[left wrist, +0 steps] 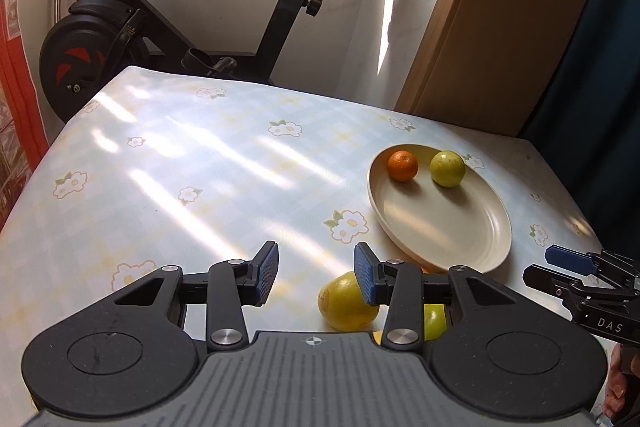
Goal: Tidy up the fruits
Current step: 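Move the left gripper back over the fruit pile toward a red apple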
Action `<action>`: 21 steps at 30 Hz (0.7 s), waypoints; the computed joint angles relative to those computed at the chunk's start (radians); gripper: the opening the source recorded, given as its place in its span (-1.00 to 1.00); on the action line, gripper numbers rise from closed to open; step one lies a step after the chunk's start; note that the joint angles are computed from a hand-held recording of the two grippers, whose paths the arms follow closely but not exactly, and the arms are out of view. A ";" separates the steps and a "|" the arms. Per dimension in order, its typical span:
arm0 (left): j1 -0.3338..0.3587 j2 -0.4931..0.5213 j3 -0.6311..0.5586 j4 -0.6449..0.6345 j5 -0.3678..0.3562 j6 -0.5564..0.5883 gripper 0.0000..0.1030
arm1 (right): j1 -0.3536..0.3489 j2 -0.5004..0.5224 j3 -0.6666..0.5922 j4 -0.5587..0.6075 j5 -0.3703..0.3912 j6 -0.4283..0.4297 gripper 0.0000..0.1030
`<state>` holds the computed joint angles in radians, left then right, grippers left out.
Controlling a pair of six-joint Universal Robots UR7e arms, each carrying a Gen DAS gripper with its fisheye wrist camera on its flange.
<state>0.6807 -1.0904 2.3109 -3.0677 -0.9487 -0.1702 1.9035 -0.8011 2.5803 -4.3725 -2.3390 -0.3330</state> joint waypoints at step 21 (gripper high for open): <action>-0.018 -0.012 0.021 0.035 -0.032 -0.013 -0.15 | 0.017 0.021 0.016 0.057 0.015 0.067 0.08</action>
<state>0.6626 -1.1024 2.3317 -3.0330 -0.9811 -0.1827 1.9209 -0.7801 2.5961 -4.3154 -2.3242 -0.2658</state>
